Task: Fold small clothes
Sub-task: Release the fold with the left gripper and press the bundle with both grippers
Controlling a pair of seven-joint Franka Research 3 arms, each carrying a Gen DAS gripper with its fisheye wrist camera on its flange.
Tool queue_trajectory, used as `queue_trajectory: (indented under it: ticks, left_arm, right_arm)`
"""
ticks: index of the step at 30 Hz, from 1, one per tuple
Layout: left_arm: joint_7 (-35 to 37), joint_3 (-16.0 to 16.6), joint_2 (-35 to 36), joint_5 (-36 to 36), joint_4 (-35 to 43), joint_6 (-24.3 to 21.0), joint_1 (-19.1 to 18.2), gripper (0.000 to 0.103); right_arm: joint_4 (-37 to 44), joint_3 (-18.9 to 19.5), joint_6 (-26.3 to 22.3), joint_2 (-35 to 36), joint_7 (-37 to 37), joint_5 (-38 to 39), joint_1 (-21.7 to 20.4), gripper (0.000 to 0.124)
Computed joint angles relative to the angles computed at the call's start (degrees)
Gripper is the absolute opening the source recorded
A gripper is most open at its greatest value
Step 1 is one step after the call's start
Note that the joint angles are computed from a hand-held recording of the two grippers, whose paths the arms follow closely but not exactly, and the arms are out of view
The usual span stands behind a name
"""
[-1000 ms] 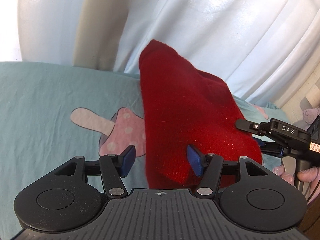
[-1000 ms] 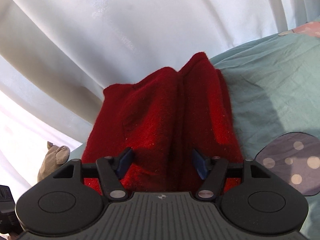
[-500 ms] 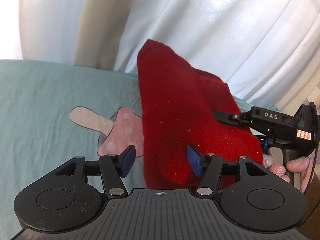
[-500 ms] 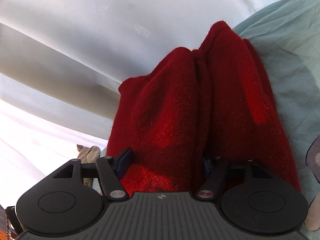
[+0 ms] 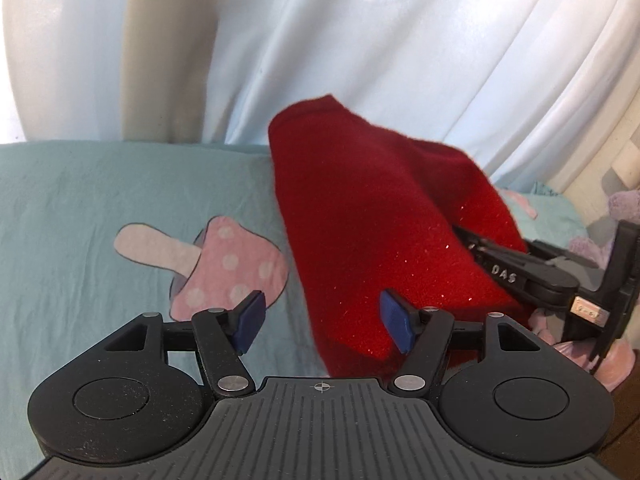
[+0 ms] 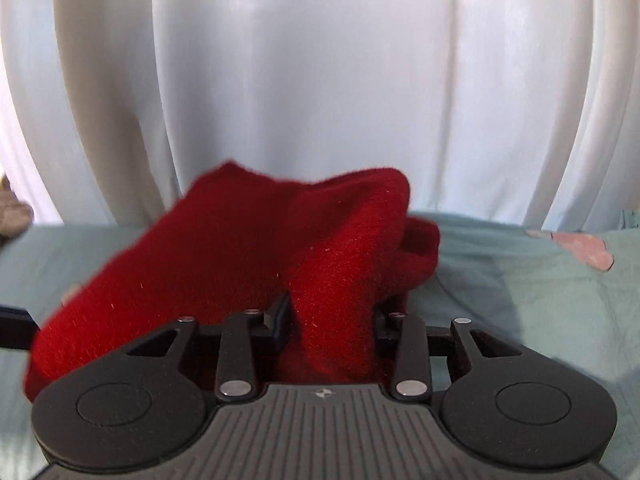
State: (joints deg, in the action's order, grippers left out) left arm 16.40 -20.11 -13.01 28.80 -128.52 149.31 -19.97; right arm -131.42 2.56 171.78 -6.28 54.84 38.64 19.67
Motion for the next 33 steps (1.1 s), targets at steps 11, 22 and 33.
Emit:
queue_trajectory:
  ticks: [11,22,33]
  left_arm:
    - [-0.25,-0.8,1.53,4.97,5.42,-0.83,1.53,0.072]
    - [2.55,0.92,6.94,1.38,4.9,1.58,-1.29,0.084]
    - [5.62,4.83,0.52,-9.71,-3.52,14.36,-0.14,0.088]
  right_arm:
    - [-1.96,-12.9,2.77,-9.7,-15.27,16.98,15.01,0.03]
    - [-7.67,-1.72,-3.69,-10.49,-3.95,1.71,2.46,0.018]
    - [-1.3,-11.67,-20.06,-10.14,-11.77,25.88,3.28,0.058]
